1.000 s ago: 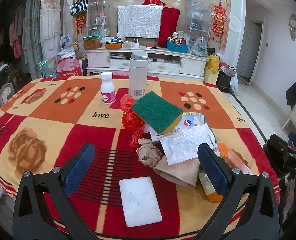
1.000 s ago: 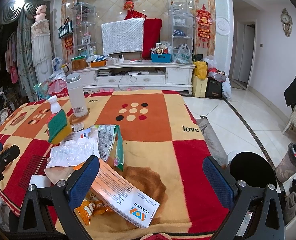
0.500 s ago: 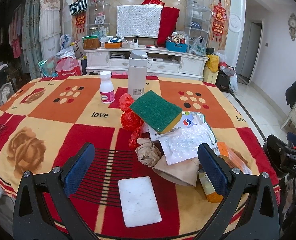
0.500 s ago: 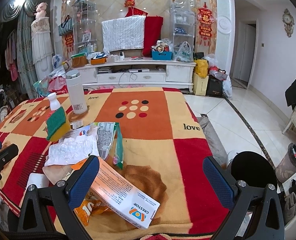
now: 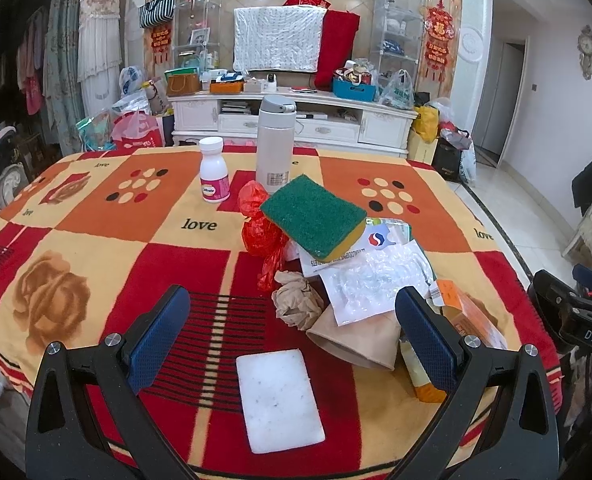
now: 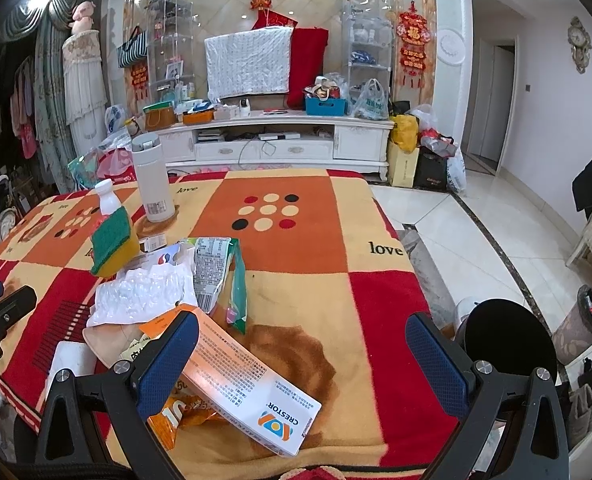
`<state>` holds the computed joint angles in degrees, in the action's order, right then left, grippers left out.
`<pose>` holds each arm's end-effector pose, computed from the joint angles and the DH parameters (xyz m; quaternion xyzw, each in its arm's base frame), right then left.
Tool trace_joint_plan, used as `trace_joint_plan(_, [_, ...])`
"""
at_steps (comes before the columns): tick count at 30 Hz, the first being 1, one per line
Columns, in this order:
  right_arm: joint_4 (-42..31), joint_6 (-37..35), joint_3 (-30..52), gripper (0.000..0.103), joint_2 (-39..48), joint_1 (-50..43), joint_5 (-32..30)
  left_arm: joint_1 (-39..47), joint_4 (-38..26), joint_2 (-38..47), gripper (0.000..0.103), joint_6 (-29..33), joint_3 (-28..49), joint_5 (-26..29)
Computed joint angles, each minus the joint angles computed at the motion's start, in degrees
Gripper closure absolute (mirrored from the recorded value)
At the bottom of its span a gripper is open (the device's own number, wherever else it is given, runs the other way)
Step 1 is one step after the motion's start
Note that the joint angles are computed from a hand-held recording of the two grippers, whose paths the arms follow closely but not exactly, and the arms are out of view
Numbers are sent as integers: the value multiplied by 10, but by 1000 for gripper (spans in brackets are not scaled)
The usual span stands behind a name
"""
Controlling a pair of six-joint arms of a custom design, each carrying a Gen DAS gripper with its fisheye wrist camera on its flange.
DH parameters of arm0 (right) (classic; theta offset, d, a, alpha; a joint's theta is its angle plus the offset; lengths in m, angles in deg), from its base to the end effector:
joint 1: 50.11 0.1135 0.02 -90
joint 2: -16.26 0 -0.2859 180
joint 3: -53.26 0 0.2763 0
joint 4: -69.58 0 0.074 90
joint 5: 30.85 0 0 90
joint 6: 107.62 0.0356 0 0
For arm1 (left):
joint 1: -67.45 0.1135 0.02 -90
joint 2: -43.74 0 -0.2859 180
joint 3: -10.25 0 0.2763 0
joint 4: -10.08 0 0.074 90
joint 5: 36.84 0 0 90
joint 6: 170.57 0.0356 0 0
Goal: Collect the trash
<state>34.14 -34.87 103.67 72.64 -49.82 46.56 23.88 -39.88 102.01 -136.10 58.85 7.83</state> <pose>0.2180 0.0089 0.2509 -0.1827 0.8885 0.0385 0.4192 0.1566 -0.1140 0.2248 -0.1932 0.8752 0.0573 0.4398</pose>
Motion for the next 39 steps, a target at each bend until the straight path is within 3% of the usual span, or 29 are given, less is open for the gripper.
trace_joint_plan(39, [-5,-11,-1,0,25,-24,-25,-5,-4,-10,1,-14,-12,5])
